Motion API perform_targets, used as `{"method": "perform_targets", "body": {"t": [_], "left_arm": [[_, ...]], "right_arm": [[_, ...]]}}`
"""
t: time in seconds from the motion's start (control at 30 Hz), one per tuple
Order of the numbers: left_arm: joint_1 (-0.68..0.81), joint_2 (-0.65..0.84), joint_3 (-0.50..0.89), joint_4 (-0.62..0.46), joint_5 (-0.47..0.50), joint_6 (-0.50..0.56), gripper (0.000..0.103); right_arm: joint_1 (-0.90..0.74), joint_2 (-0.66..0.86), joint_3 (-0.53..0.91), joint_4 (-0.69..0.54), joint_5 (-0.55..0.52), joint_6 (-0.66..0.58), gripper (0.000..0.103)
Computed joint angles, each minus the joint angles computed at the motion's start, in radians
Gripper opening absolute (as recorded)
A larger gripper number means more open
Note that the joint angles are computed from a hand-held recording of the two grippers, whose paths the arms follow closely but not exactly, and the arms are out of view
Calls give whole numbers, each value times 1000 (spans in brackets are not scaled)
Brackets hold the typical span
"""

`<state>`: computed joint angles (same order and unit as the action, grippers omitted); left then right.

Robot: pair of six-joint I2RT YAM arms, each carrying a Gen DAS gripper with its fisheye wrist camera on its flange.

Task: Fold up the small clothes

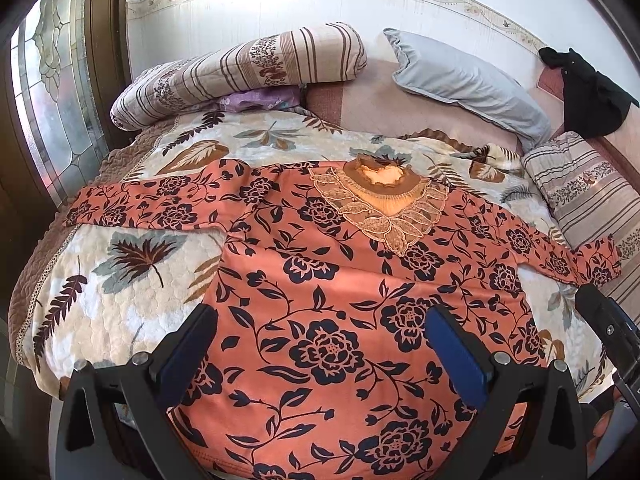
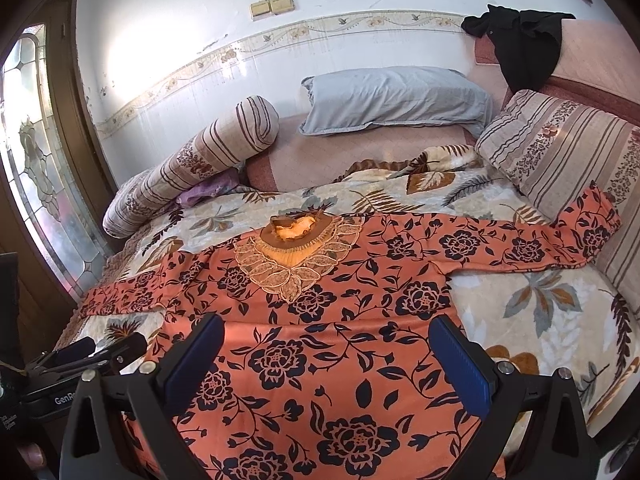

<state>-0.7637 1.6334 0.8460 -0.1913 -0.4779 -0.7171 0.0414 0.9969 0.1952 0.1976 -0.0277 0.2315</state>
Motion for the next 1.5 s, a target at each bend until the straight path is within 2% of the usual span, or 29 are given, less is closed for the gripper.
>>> {"method": "perform_targets", "body": {"t": [0.33, 0.77, 0.87, 1.03, 1.1, 1.27, 1.37, 1.4, 1.5], "left_arm": [[7, 20, 14, 6, 9, 7, 103], [13, 57, 53, 5, 17, 28, 103], [25, 66, 50, 19, 26, 36, 103], [66, 113, 71, 26, 63, 41, 103], [75, 133, 91, 19, 64, 44, 103], [92, 171, 128, 23, 70, 67, 103], [125, 198, 126, 59, 110, 87, 103], [139, 204, 121, 75, 128, 96, 103], [210, 214, 92, 138, 166, 116, 103]], "right_arm": [[16, 19, 3, 19, 15, 12, 103], [-20, 106, 11, 86, -23, 2, 103], [-68, 163, 17, 112, -85, -8, 103], [-300, 267, 19, 191, -338, -29, 103], [-382, 319, 45, 199, -387, -48, 103], [-653, 540, 182, 225, -561, -121, 103], [-825, 729, 344, 247, -619, -104, 103], [-864, 792, 414, 235, -600, -99, 103], [-939, 976, 650, 197, -444, -106, 102]]}}
